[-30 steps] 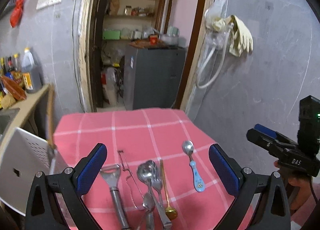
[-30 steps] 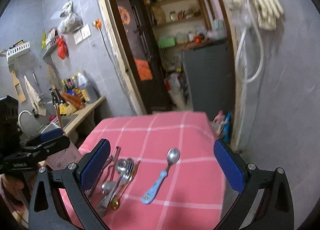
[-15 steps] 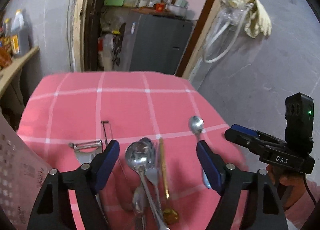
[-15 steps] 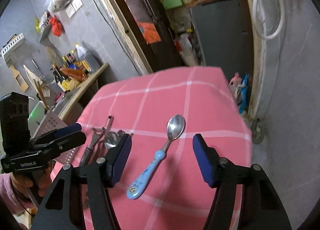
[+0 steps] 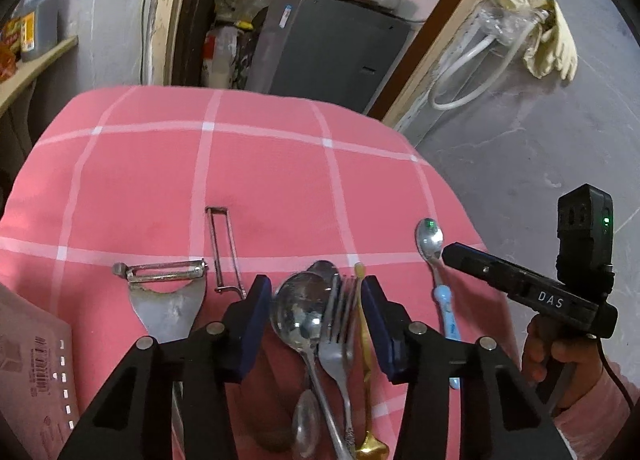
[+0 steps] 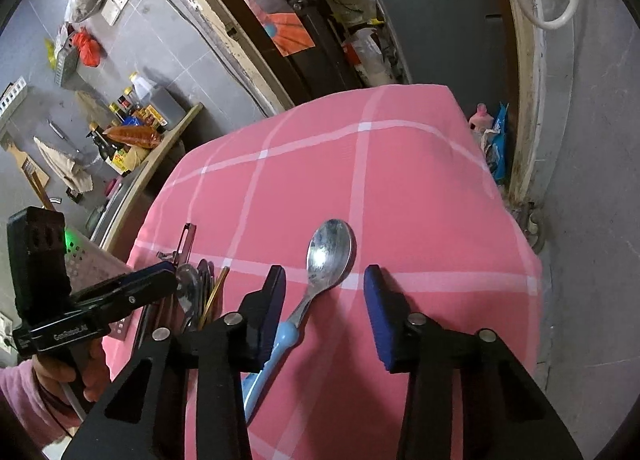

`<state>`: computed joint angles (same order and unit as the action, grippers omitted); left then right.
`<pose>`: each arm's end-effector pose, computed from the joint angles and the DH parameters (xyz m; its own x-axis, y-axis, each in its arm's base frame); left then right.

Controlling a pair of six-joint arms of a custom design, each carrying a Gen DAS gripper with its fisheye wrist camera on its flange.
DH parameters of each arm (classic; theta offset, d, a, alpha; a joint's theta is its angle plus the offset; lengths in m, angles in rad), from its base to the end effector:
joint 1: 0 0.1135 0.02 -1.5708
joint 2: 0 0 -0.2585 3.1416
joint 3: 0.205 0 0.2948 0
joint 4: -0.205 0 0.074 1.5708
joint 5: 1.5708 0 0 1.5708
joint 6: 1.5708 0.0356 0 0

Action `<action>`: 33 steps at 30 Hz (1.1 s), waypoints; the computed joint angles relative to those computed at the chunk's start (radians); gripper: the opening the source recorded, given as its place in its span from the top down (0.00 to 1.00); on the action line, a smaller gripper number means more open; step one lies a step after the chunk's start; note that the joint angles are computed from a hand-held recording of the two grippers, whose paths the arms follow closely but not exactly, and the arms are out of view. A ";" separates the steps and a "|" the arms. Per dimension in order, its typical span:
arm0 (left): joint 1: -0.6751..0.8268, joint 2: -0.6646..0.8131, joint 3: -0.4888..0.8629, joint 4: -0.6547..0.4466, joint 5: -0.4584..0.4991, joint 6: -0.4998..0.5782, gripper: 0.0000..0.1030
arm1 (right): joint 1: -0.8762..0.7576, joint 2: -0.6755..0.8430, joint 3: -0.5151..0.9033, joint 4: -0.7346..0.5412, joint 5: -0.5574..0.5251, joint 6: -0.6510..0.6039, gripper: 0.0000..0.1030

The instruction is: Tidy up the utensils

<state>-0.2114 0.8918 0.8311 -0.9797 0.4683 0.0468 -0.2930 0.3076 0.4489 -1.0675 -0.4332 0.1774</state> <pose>0.1950 -0.0583 0.2658 -0.8233 0.2194 -0.5235 0.4495 0.8152 -0.3653 0.1142 -0.0189 0.2068 -0.7496 0.3935 -0.5322 0.1554 0.8863 0.4363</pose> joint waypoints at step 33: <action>-0.015 0.152 0.130 -0.157 -0.028 0.084 0.96 | 0.009 0.094 0.027 0.000 -0.044 0.119 0.97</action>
<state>-0.2263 1.0442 0.9610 -1.1370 0.4403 0.1307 -0.2843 0.4014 0.4759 -1.0671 -0.4768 0.2965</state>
